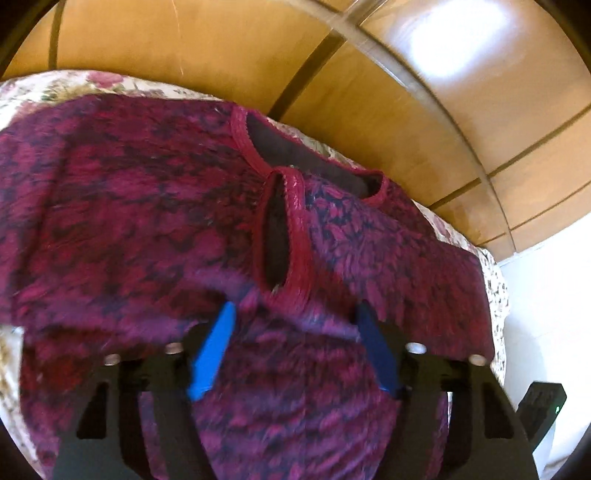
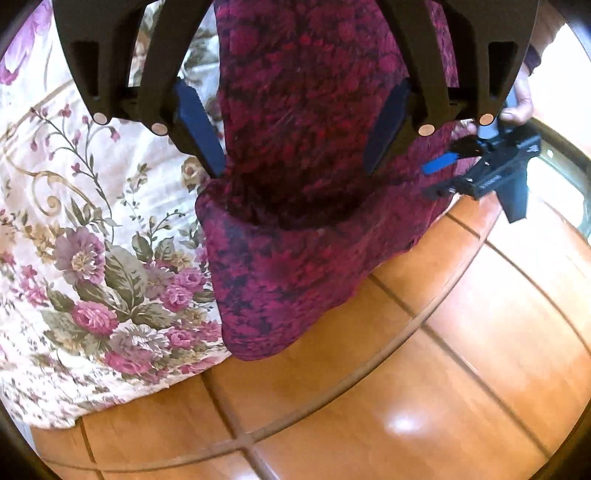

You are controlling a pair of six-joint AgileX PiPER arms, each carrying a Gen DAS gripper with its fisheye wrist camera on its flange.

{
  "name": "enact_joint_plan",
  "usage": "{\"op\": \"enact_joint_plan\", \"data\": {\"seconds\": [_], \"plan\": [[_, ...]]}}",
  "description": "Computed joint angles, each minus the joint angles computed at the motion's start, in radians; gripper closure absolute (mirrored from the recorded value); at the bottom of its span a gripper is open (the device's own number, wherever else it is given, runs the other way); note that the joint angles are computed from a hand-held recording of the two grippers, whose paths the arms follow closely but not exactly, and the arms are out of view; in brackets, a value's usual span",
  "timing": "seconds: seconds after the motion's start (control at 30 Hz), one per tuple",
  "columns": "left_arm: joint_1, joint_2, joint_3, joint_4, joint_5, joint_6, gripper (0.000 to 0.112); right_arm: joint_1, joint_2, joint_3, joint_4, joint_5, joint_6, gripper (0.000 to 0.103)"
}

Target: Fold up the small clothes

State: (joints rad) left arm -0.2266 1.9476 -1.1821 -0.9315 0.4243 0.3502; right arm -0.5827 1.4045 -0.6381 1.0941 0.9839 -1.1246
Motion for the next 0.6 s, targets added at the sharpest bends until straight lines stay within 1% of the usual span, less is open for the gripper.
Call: {"op": "enact_joint_plan", "data": {"seconds": [0.03, 0.07, 0.1, 0.13, 0.17, 0.2, 0.27, 0.33, 0.37, 0.43, 0.47, 0.5, 0.6], "plan": [[-0.002, 0.008, -0.013, -0.005, -0.005, 0.006, 0.077, 0.008, 0.012, -0.005, 0.008, -0.009, 0.001, 0.025], [0.001, 0.007, -0.019, -0.012, -0.011, 0.013, 0.096, 0.019, 0.029, -0.011, 0.017, -0.023, 0.004, 0.025], [0.012, -0.01, -0.006, -0.059, -0.021, 0.053, 0.099, 0.027, 0.04, -0.015, 0.021, -0.034, 0.007, 0.025], [0.025, -0.03, 0.017, -0.131, -0.031, 0.125, 0.101, 0.04, 0.043, -0.011, 0.026, -0.047, 0.01, 0.025], [0.036, -0.078, 0.064, -0.206, -0.063, 0.21, 0.101, 0.042, 0.058, -0.014, 0.03, -0.051, 0.003, 0.025], [0.047, -0.119, 0.097, -0.251, -0.086, 0.27, 0.102, 0.046, 0.064, -0.012, 0.033, -0.053, -0.005, 0.025], [0.074, -0.192, 0.156, -0.301, -0.113, 0.348, 0.102, 0.049, 0.069, -0.002, 0.035, -0.062, -0.02, 0.025], [0.104, -0.25, 0.211, -0.292, -0.138, 0.37, 0.102, 0.052, 0.078, 0.004, 0.033, -0.069, -0.022, 0.025], [0.124, -0.27, 0.237, -0.272, -0.138, 0.37, 0.102, 0.051, 0.078, 0.008, 0.029, -0.072, -0.024, 0.025], [0.154, -0.28, 0.265, -0.244, -0.126, 0.364, 0.102, 0.051, 0.069, 0.017, 0.016, -0.069, -0.016, 0.025], [0.168, -0.278, 0.283, -0.254, -0.116, 0.383, 0.102, 0.045, 0.051, 0.019, -0.002, -0.055, -0.005, 0.025], [0.173, -0.263, 0.28, -0.266, -0.116, 0.398, 0.102, 0.033, 0.036, 0.021, -0.01, -0.04, -0.009, 0.025], [0.184, -0.251, 0.301, -0.352, -0.107, 0.496, 0.102, 0.007, -0.075, 0.031, -0.041, 0.003, 0.005, 0.025]]}}
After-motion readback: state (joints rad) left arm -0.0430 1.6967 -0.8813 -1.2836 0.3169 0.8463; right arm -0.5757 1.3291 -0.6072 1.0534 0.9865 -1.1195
